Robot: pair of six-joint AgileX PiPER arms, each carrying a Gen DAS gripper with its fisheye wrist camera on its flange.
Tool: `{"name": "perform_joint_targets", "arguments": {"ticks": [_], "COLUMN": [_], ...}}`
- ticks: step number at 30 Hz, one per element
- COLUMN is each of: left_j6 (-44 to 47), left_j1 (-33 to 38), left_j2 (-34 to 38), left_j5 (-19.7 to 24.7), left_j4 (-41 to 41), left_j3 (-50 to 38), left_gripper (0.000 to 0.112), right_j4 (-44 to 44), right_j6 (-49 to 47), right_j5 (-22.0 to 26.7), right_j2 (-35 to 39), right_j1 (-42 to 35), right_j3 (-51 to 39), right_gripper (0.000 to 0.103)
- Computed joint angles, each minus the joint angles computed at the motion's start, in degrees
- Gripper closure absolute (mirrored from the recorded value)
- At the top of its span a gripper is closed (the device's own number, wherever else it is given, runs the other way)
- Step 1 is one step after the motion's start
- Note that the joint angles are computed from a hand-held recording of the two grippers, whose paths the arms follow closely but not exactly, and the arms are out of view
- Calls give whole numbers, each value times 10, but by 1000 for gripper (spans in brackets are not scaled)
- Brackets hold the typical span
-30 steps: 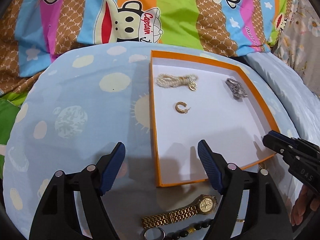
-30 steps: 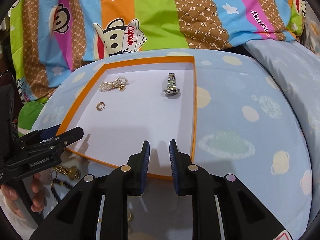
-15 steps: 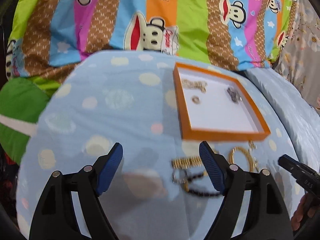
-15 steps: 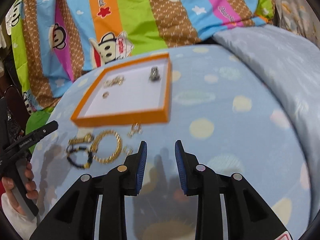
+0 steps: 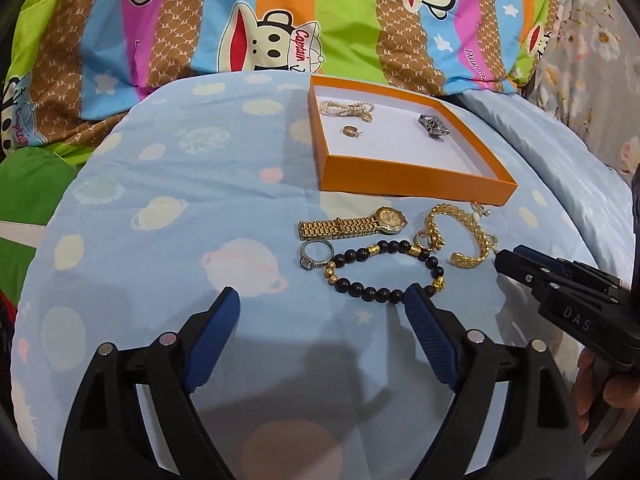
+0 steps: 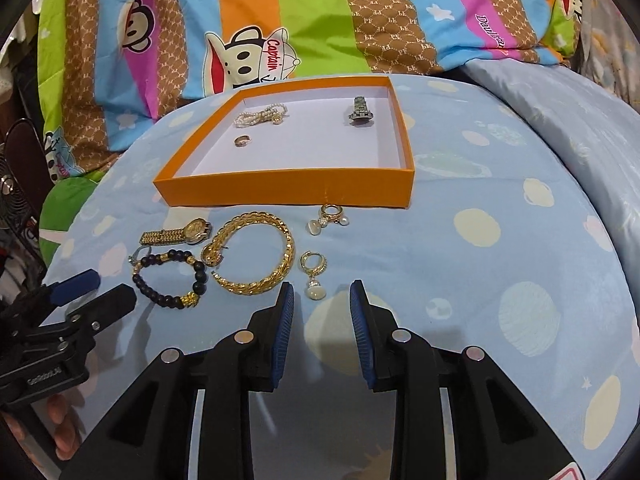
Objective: Organize jewelry
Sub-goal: 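Grasp the gold pearl-drop earring with the right tool while the left tool grasps the black bead bracelet, then lower the black bead bracelet and earring into the orange box and open both tools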
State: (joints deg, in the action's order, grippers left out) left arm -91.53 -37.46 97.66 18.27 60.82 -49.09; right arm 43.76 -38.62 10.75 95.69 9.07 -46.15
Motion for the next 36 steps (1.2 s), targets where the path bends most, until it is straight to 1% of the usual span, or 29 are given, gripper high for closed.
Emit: {"name": "perform_joint_targets", "arguments": {"ticks": [2, 7, 10, 12, 13, 14, 16, 17, 19, 20, 21, 22, 23, 27, 29, 32, 33, 35, 36], "left_j6": [36, 94, 121, 134, 133, 133, 127, 125, 120, 116, 116, 111, 116, 116, 115, 64, 31, -3, -13], "left_j1": [1, 4, 1, 0, -2, -2, -3, -4, -5, -5, -4, -3, -2, 10, 9, -3, -11, -19, -22], "left_j2": [8, 27, 45, 52, 54, 54, 52, 50, 46, 44, 40, 36, 33, 10, 1, -14, -20, -28, -34], "left_j5": [-2, 5, 23, 27, 30, 28, 20, 16, 6, 1, -9, -17, -24, -72, -84, -87, -82, -76, -75], "left_j4": [-28, -79, -105, -117, -114, -112, -103, -99, -92, -88, -88, -85, -92, -111, -114, -68, -39, -10, -3], "left_j3": [-9, -37, -63, -74, -77, -77, -73, -71, -65, -61, -55, -48, -45, -11, 2, 19, 24, 31, 34], "left_gripper": [30, 30, 30, 31, 36, 38, 48, 51, 64, 70, 78, 89, 94, 103, 104, 104, 104, 105, 107], "right_j4": [0, -9, -20, -30, -32, -19, -8, -11, -14, -14, -12, 4, 29, 110, 148, 190, 202, 224, 234], "right_j6": [0, 10, 23, 32, 34, 20, 8, 11, 12, 12, 9, -6, -31, -112, -150, -193, -207, -229, -240], "right_j5": [-2, -7, -6, -8, -9, -7, -6, -7, -10, -12, -14, -15, -14, -10, -6, 0, 2, 6, 9], "right_j2": [5, 22, 28, 31, 31, 31, 31, 30, 27, 24, 21, 15, 9, -17, -30, -50, -55, -66, -72], "right_j1": [1, 2, 4, 5, 6, 4, 4, 6, 8, 10, 11, 10, 7, -5, -14, -27, -31, -38, -42], "right_j3": [-4, -21, -30, -32, -32, -32, -31, -30, -27, -23, -19, -13, -6, 27, 44, 65, 71, 84, 90], "right_gripper": [74, 74, 74, 76, 78, 83, 91, 91, 91, 91, 91, 92, 92, 92, 92, 92, 92, 92, 92]}}
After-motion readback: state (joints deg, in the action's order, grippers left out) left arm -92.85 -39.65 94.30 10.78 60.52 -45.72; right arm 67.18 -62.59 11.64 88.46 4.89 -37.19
